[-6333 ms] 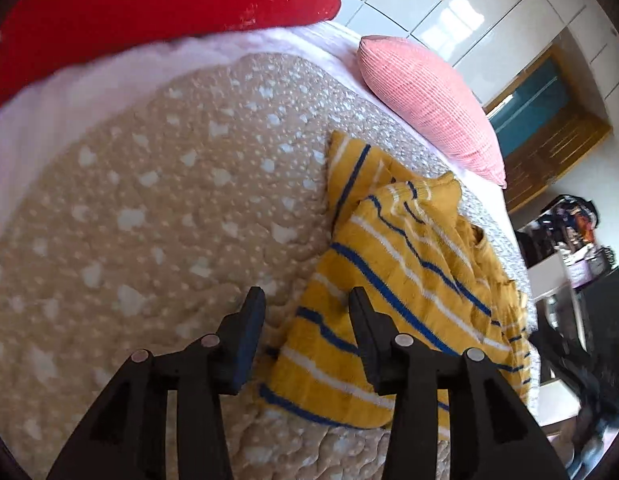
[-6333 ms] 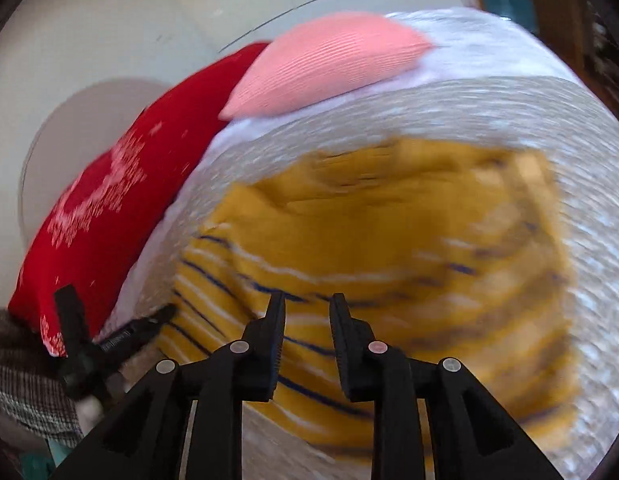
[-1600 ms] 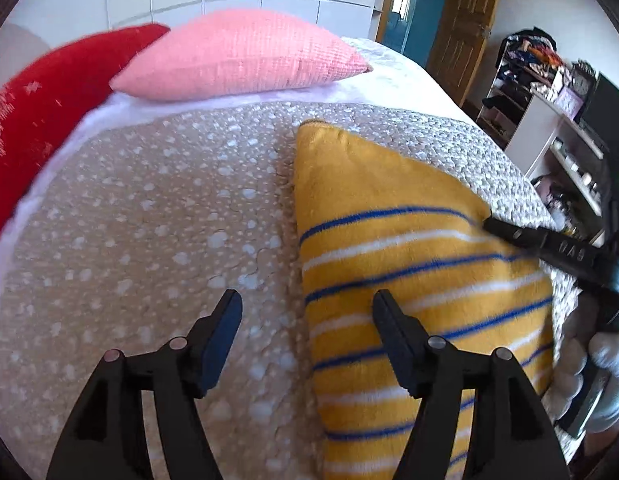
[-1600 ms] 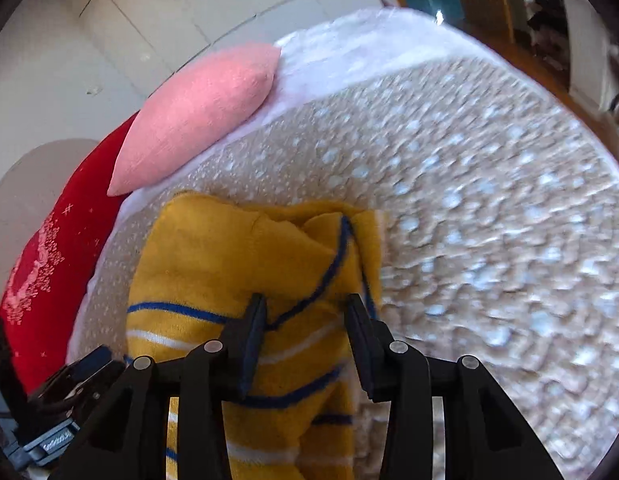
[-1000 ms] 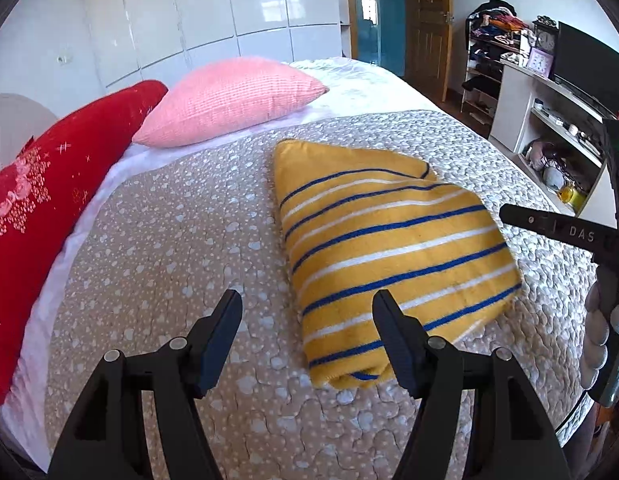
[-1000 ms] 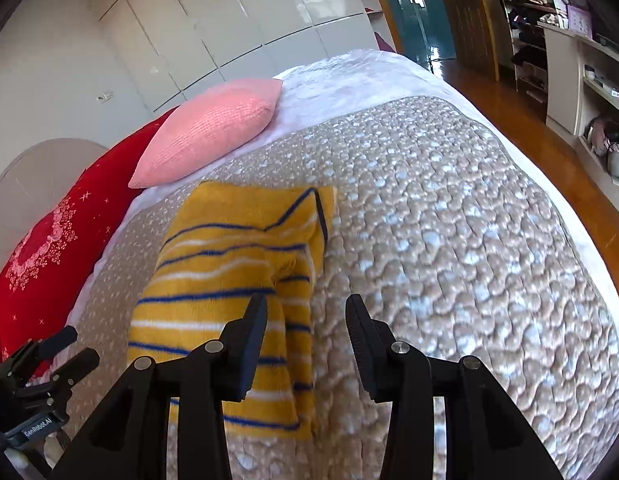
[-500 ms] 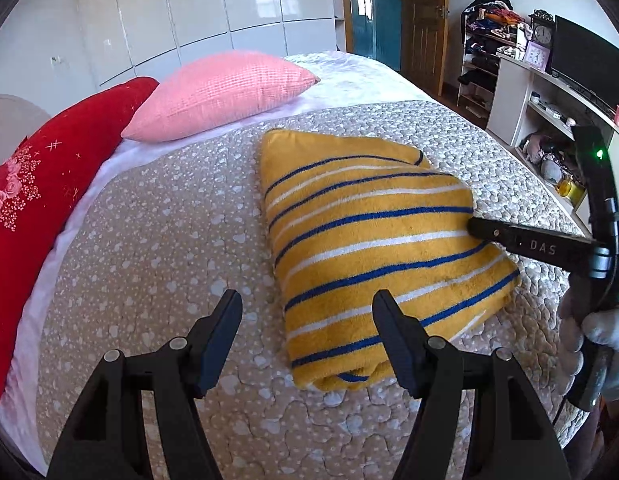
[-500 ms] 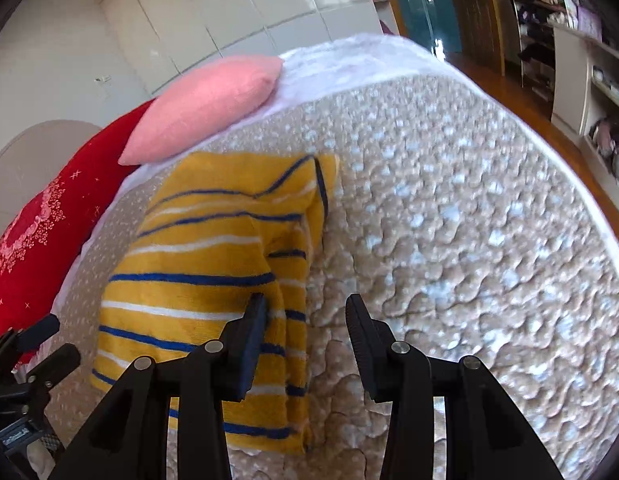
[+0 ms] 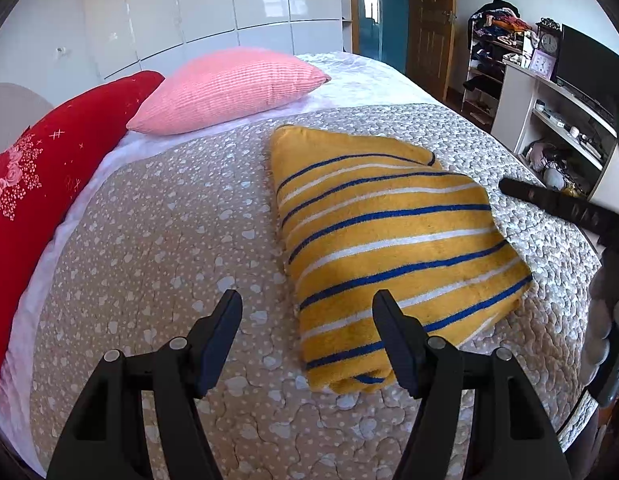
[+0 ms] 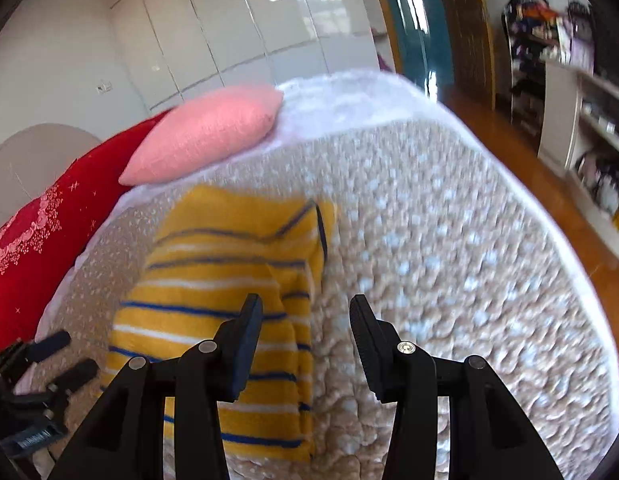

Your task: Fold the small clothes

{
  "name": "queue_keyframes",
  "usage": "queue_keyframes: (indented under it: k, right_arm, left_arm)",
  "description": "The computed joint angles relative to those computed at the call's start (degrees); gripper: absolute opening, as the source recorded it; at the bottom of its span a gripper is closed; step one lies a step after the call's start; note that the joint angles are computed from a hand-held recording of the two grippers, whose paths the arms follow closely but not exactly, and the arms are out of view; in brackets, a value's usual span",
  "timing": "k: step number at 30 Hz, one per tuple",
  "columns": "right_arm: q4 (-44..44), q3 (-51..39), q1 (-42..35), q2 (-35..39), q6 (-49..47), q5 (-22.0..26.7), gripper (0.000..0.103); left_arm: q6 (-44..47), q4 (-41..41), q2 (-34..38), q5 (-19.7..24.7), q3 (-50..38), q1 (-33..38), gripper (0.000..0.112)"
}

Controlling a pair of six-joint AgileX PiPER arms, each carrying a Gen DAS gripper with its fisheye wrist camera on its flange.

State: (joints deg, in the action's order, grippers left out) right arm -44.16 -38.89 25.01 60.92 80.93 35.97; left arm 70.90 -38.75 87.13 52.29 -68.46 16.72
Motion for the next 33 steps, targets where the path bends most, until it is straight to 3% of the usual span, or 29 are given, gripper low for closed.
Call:
queue_keyframes:
  k: [2,7,14,19,21,24,28,31,33]
  right_arm:
    - [-1.3,-2.5,1.6,0.7,0.3,1.9,0.049]
    - [3.2,-9.9,1.1,8.2,-6.3,0.7,0.049]
    - [14.8,-27.4,-2.2,25.3,-22.7,-0.2,0.049]
    - [27.0,-46.6,-4.3,41.9,-37.1,6.0,0.049]
    - [33.2,-54.3,-5.6,49.0,-43.2,10.8,0.055]
    - [33.0,-60.3,-5.6,52.6,-43.4,15.0,0.055]
    - [28.9,-65.6,-5.9,53.6,-39.8,15.1,0.055]
    - [32.6,-76.5,-7.8,60.1,-40.9,18.5,0.055]
    - [37.2,-86.9,-8.9,67.2,-43.2,24.1,0.055]
  left_arm:
    - [0.8,-0.7,0.7,0.4,-0.2,0.8,0.067]
    - [1.5,-3.3,4.0,4.1,-2.1,4.4,0.067]
    - [2.8,-7.2,9.0,6.3,-3.3,8.3,0.067]
    - [3.8,-7.5,12.0,8.9,-5.0,10.4,0.067]
    - [4.9,-8.3,12.7,10.4,-5.6,11.7,0.067]
    - [4.9,-9.0,14.2,13.1,-7.6,13.4,0.067]
    - [3.8,-9.4,16.3,16.3,-10.9,14.5,0.067]
    - [2.8,-9.2,18.0,16.9,-12.8,14.9,0.067]
    - [1.2,-8.7,19.3,17.2,-14.4,14.9,0.067]
